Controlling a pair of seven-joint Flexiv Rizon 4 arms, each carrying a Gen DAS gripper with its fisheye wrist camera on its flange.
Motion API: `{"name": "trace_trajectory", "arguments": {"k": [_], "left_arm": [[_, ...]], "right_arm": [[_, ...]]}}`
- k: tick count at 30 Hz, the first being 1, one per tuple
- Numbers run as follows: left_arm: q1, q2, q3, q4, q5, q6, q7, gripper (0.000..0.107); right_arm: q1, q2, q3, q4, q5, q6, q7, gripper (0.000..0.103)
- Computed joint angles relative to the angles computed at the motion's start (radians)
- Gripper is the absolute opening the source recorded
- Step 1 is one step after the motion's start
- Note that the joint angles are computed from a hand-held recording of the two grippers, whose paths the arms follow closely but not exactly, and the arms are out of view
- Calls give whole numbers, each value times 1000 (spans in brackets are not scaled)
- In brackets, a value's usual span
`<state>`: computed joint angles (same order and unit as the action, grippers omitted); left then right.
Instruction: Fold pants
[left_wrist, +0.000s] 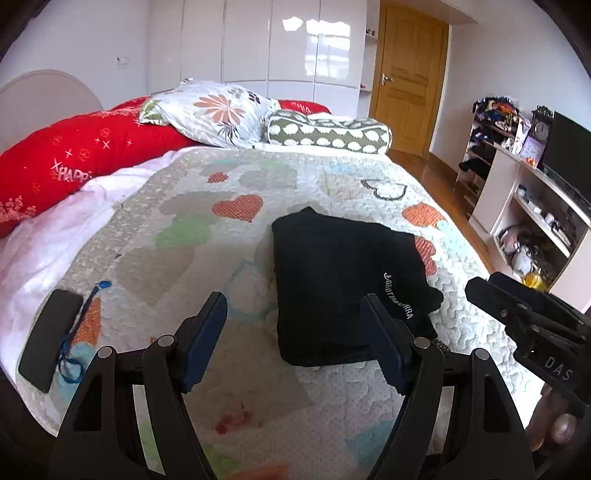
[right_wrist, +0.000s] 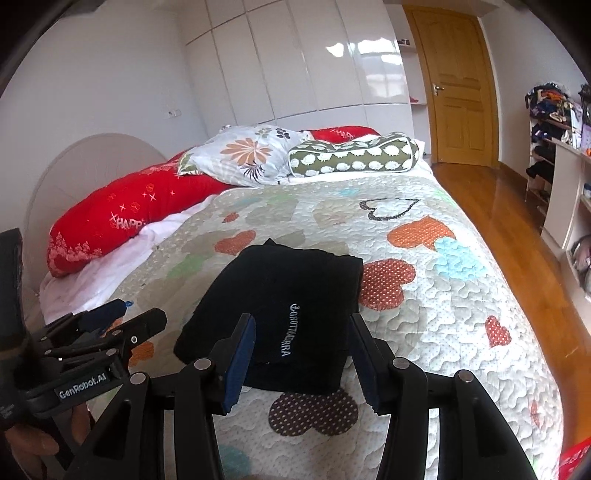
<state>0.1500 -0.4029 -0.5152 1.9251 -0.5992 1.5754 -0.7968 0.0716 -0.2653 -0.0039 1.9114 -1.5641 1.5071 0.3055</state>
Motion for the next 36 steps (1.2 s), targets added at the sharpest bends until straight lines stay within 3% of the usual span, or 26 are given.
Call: {"name": "trace_trajectory", "arguments": {"k": [7, 16, 36], "left_arm": [[56, 22, -62, 51, 43, 74, -17, 75], [101, 25, -89, 61, 133, 68, -89, 75], [47, 16, -24, 37, 112, 18, -90, 75]], "right_arm": [[4, 12, 6, 17, 0, 4, -4, 49], [-1, 18, 14, 25, 3, 4, 4, 49], [23, 3, 1, 30, 59, 14, -43, 49]]}}
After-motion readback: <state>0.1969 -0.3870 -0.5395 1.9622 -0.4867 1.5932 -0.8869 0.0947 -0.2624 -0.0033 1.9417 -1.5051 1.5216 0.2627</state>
